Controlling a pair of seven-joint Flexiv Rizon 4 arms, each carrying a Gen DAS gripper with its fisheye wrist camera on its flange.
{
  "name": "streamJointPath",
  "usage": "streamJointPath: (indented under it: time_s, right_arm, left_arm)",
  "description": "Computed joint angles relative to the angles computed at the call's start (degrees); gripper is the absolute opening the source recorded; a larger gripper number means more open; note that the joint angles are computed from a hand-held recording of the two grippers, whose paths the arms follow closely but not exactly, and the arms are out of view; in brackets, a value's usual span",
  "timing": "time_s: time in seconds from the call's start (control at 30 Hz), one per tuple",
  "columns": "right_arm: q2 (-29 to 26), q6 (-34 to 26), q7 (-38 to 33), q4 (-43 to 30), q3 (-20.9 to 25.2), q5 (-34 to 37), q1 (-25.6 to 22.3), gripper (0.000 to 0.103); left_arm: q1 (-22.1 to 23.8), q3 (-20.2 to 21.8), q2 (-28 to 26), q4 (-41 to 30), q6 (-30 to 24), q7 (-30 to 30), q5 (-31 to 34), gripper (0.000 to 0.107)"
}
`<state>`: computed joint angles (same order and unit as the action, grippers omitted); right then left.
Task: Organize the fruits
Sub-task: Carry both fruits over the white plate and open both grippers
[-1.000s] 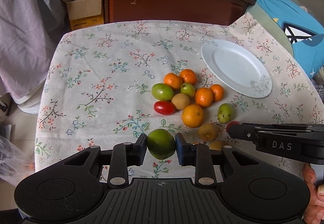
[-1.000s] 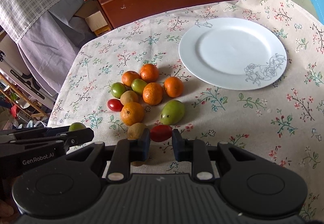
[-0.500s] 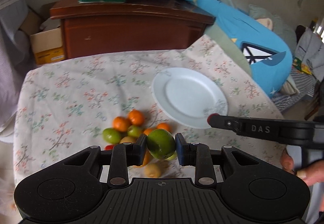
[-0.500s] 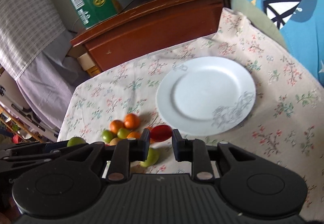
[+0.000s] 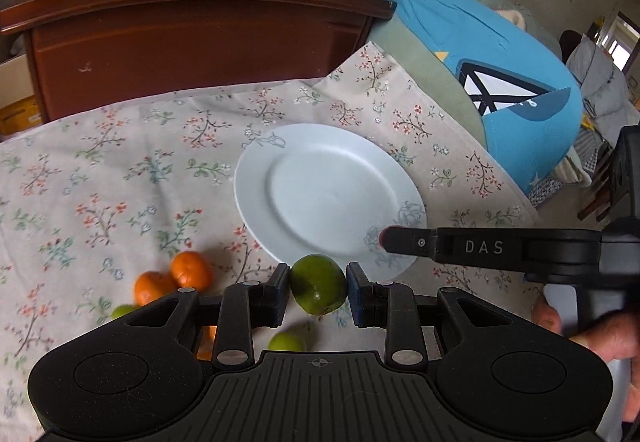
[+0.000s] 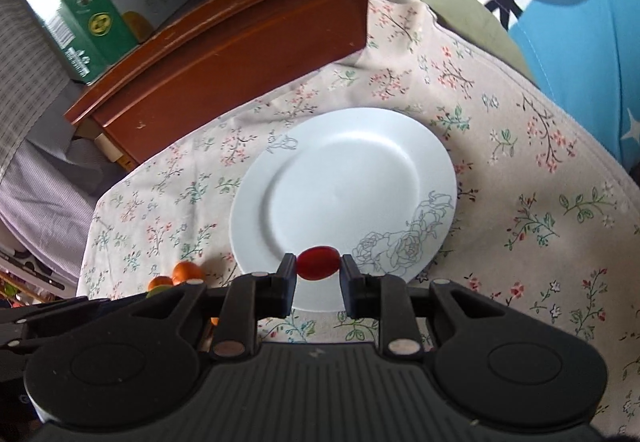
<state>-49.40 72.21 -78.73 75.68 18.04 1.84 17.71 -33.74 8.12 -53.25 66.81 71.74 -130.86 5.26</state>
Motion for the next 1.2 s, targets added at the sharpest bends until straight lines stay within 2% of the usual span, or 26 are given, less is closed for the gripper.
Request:
streamJointPath:
  time_s: [0.23,0.47,0.5,0.6,0.63,0.67,0.77,0.8,0.87,0.97,1.03,1.2]
  right_arm:
    - [-2.75,-2.57,1.68,-4.04,-0.11,0.79,0.18,0.025]
    - [-5.31,-3.12,3.78,-7.79,-0.11,3.1,-0.24,0.028]
    - [-5.52,-2.76,4.24,-8.09,-0.73,2.95,0.03,0.028]
    - [-5.63,-0.66,7.45,-7.88,-4.87,1.07,2.1,0.03]
    - [-5.65,0.23,9.33,-7.61,-6.91,-0.02,3.12,0.032]
    - [-5.74,1.34,11.63,-7.23,-9.26,-1.26,4.26,0.037]
    - [-6.2,3.09,18.26,-6.18,-16.03,-5.38,7.51,0.043]
    - [-6.5,4.94,20.24,-5.6,-18.1,-6.44,8.47,0.048]
    - [-7.11,6.79,22.85,-5.3,-20.42,-8.31,9.43,0.052]
    - [-7.91,8.29,26.4,-5.15,-23.86,-11.26,10.99,0.052]
    - [-7.81,8.15,28.32,-4.74,-25.06,-12.94,11.45,0.052]
    - [-7.87,9.5,30.59,-4.59,-22.2,-15.32,9.22,0.052]
  left_arm:
    - [2.8,-3.01,-5.23,-5.53,0.71,2.73,-2.93,0.028]
    - [2.69,-1.69,-7.84,-7.74,1.48,2.59,-4.42,0.03]
    - [2.23,-0.65,-7.94,-7.97,1.24,1.95,-4.25,0.031]
    - [-0.2,4.71,-8.1,-8.94,-0.47,-1.77,-2.04,0.044]
    - [-0.86,6.1,-8.11,-9.3,-1.64,-3.27,-1.16,0.049]
    - [-1.11,6.81,-8.09,-9.62,-2.95,-4.4,-0.34,0.05]
    - [-0.53,5.95,-8.19,-10.62,-6.49,-5.09,1.59,0.05]
    - [-0.3,5.52,-8.3,-10.9,-6.97,-5.38,2.22,0.05]
    - [0.08,4.67,-8.53,-11.55,-8.38,-5.6,3.22,0.05]
    - [0.52,3.83,-8.83,-11.97,-8.39,-5.96,4.68,0.052]
    - [0.61,3.67,-8.66,-11.79,-8.36,-6.31,5.4,0.053]
    - [0.67,3.6,-9.11,-12.81,-8.83,-7.26,6.53,0.055]
